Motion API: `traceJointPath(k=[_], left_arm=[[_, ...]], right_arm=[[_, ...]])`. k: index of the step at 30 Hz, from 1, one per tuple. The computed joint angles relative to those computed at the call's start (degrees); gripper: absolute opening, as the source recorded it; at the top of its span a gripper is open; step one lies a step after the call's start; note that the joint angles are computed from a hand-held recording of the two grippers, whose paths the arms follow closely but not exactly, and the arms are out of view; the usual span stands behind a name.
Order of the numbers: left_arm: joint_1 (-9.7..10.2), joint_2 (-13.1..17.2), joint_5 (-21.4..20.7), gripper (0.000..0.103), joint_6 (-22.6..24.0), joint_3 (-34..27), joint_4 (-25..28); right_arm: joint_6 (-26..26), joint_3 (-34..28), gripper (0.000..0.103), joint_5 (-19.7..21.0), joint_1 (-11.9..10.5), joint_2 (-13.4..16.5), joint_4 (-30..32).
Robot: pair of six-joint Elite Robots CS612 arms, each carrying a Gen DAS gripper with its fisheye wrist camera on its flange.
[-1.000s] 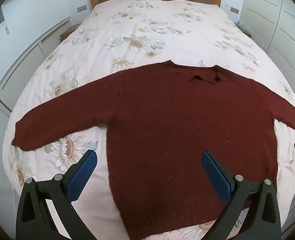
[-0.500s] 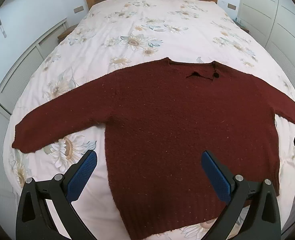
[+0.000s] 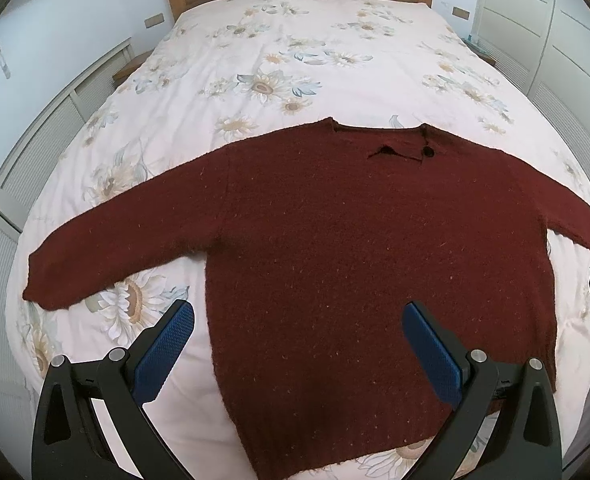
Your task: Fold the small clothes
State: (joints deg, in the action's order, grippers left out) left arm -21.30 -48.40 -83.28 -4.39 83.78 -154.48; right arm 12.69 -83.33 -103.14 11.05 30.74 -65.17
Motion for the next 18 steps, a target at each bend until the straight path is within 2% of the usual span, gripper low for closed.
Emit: traceJointPath(k=[8,18], left_arm=[[-0.26,0.05,1.24,0.102,0.69,-0.07,-0.32],[0.05,0.04,0.46,0.102,0.47,-0.22,-0.09]], right_arm=[[-0.22,0.02,0.103,-0.16,0.00,-0.13,0.09],[-0.01,0.35,0.103,0.31,-0.15,-0.39,-0.11]])
